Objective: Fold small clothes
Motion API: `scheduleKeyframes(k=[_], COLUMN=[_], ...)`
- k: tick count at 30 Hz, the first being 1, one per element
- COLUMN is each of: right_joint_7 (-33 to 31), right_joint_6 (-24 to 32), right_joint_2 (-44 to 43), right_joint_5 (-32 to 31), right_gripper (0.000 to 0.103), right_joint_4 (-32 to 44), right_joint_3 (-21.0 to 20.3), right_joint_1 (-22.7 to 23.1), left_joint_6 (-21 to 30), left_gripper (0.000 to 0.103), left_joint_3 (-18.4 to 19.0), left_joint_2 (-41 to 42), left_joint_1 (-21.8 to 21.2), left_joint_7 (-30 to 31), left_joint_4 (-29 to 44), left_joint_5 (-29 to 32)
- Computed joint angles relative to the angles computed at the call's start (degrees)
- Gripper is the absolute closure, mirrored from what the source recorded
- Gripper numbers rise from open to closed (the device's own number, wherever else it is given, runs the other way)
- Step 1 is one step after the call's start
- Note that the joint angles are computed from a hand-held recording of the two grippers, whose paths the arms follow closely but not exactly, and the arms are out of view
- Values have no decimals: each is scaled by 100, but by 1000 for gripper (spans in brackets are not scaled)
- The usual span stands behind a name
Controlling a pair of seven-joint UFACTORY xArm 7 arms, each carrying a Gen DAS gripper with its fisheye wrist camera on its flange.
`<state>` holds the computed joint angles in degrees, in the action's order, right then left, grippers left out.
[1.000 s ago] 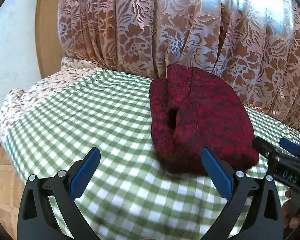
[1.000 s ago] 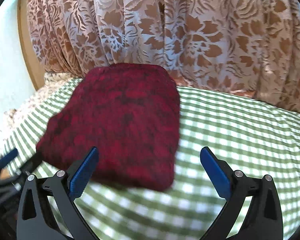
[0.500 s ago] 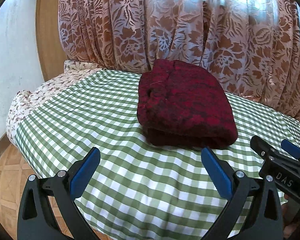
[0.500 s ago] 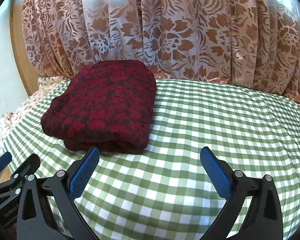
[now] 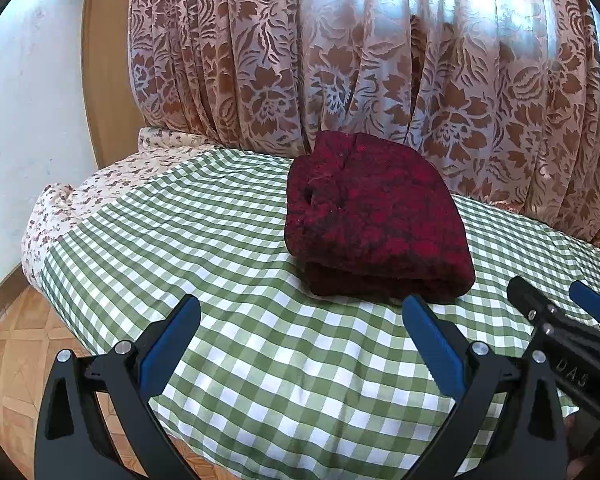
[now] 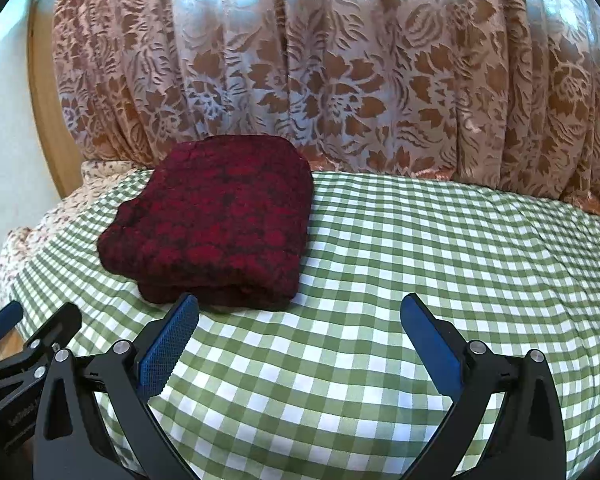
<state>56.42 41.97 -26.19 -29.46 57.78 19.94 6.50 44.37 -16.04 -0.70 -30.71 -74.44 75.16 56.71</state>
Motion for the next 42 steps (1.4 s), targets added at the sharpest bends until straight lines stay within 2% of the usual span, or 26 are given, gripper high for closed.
scheduleKeyframes(k=[18,42], right_joint_7=[8,157], right_joint_6=[146,70], right_joint_2=[75,27], right_joint_5=[-185,-287], right_gripper=[3,3], right_joint_4=[170,109], right_joint_3=[131,139], right_joint_1=[79,59], left_joint_6=[52,92], left_gripper=[2,2], left_joint_3=[-70,-112], left_joint_2=[-195,-197], left_joint_1=[126,130], left_joint_7=[-230,-283], left_joint_4=[-156,-150], left_joint_5=[71,130])
